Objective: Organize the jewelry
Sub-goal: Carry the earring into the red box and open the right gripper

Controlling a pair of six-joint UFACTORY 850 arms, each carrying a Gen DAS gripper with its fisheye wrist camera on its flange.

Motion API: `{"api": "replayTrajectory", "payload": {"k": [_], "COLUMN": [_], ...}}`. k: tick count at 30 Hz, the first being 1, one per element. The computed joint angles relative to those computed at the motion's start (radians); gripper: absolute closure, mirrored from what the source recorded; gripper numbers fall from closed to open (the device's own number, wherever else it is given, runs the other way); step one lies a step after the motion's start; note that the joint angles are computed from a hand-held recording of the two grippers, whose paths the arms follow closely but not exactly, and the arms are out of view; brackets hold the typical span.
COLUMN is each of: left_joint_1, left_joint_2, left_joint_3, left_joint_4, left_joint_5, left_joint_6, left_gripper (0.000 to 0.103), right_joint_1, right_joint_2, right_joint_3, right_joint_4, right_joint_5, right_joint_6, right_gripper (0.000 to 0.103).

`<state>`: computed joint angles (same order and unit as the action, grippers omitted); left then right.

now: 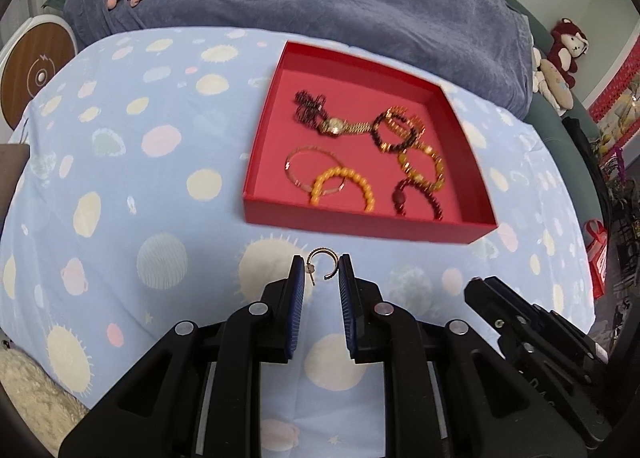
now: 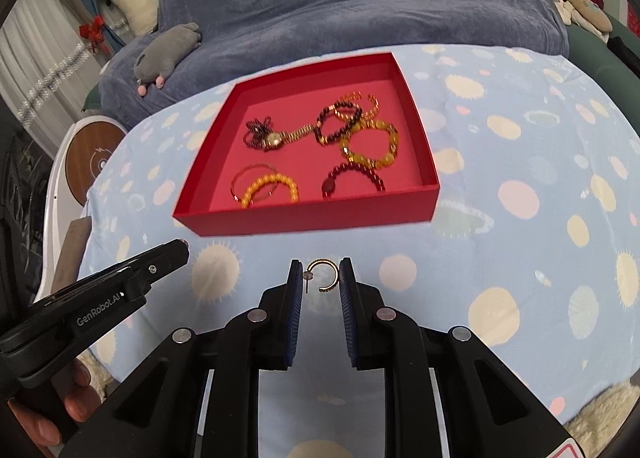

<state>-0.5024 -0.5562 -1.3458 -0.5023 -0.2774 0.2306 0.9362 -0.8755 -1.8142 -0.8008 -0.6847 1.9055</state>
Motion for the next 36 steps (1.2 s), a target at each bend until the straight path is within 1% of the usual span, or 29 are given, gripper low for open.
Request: {"api": "replayTrajectory", "payload": {"k": [6, 12, 19, 25, 30, 36], "left_joint_1": [-0.004, -0.004, -0.001, -0.001, -0.001, 0.000], "left_joint_2": [-0.048, -0.139, -0.254, -0.331, -0.377, -0.411], "left_joint_3": [-0.104, -0.246, -0.402, -0.506, -0.571, -0.614], "left_joint_4": [0.020, 0.135, 0.238, 0.291, 0.311, 0.319], "left_joint_5": [-0.015, -0.047, -0.104, -0.148, -0.175, -0.198], "left_joint_6": [-0.019, -0.123, -0.213, -0.255, -0.272, -0.281], "left_gripper": [0.086, 0.086, 0.086, 0.086, 0.086, 0.086], "right_joint_1": [-0.036, -0.086, -0.132, -0.157, -0.171, -0.179], "right_joint_2": [-0.018, -0.060, -0.139, -0.215, -0.251, -0.283], "right_joint_3": [-0.070, -0.151, -0.266, -0.373, -0.419, -0.465], "right_joint_4": [-0.029, -0.016, 0.053, 0.120, 0.152, 0.182], "right_joint_5": [-0.026, -0.033, -0.030, -0.050, -0.047, -0.059], "right_joint_6": [-0.059, -0.129, -0.231, -0.325, -0.354, -0.392], "right_gripper": [0.085, 0.085, 0.085, 0.085, 0.085, 0.085]}}
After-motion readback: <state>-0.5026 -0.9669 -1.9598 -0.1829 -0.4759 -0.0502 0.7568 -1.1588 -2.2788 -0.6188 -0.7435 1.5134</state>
